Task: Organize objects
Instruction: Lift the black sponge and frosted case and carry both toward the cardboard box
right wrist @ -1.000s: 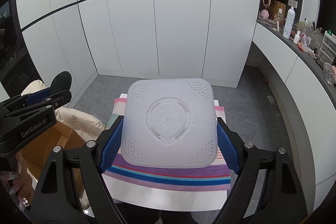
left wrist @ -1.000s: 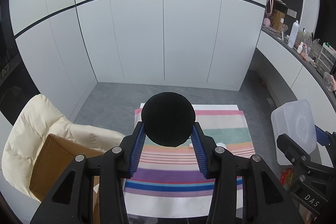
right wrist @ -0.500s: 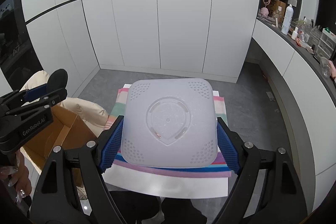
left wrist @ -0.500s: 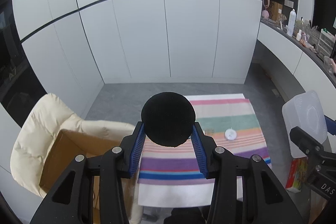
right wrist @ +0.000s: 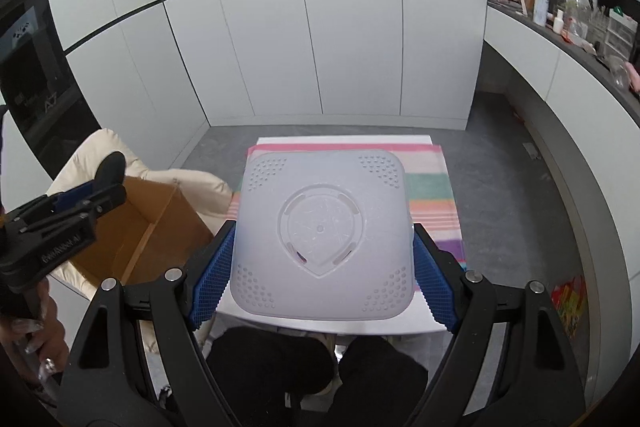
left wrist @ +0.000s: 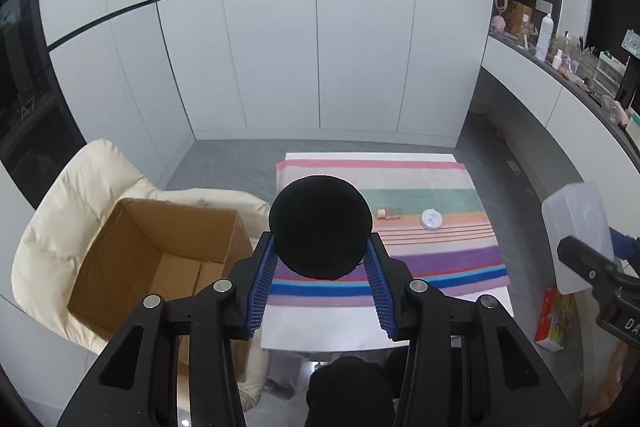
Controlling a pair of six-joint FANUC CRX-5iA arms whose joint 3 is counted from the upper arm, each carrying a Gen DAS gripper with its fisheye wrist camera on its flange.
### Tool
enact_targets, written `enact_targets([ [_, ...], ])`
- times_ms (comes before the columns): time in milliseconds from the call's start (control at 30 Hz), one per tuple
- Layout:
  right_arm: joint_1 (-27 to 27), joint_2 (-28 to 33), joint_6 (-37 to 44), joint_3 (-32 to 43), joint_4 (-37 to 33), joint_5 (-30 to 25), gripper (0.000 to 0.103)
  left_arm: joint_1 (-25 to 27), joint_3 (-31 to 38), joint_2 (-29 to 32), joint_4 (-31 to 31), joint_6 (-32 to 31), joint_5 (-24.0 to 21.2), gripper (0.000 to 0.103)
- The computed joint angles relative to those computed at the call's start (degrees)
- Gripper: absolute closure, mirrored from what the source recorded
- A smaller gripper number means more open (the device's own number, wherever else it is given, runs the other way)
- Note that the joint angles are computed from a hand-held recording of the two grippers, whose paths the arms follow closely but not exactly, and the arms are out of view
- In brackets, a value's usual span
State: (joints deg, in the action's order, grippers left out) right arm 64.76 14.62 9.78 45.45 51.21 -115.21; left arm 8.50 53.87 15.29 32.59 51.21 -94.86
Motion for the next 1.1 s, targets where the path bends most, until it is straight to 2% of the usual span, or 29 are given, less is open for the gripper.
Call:
enact_targets([
  [33, 0.7, -0.3, -1.0, -0.7, -0.4, -0.7, 0.018, 0.8, -3.5, -2.2, 0.6, -1.6, 1.5, 0.057],
  [267, 5.1, -2.0, -5.3, -3.5, -2.5, -4.7, 0.018, 4.6, -15.8, -10.1, 2.4, -9.8, 4.2, 0.057],
  [467, 8.2, -3.5, -9.1, -6.3, -4.7, -7.4, 0.018, 9.2, -23.7, -14.7, 1.4, -13.1, 5.0, 0.057],
  [733, 12.0, -7.0, -17.6, -11.2, -10.3, -10.0, 0.018, 11.8, -25.3, -14.6, -1.9, -12.7, 3.5, 0.057],
  [933, 12.6, -7.2, -18.3, -11.7, -10.4, -10.2, 0.018, 11.8, -27.2, -15.7, -2.1, -14.6, 3.4, 0.057],
  [1100, 12.4, -7.6, -18.7, -12.1, -11.2, -9.7, 0.018, 11.2, -26.4, -15.0, -3.2, -13.6, 1.9, 0.057],
])
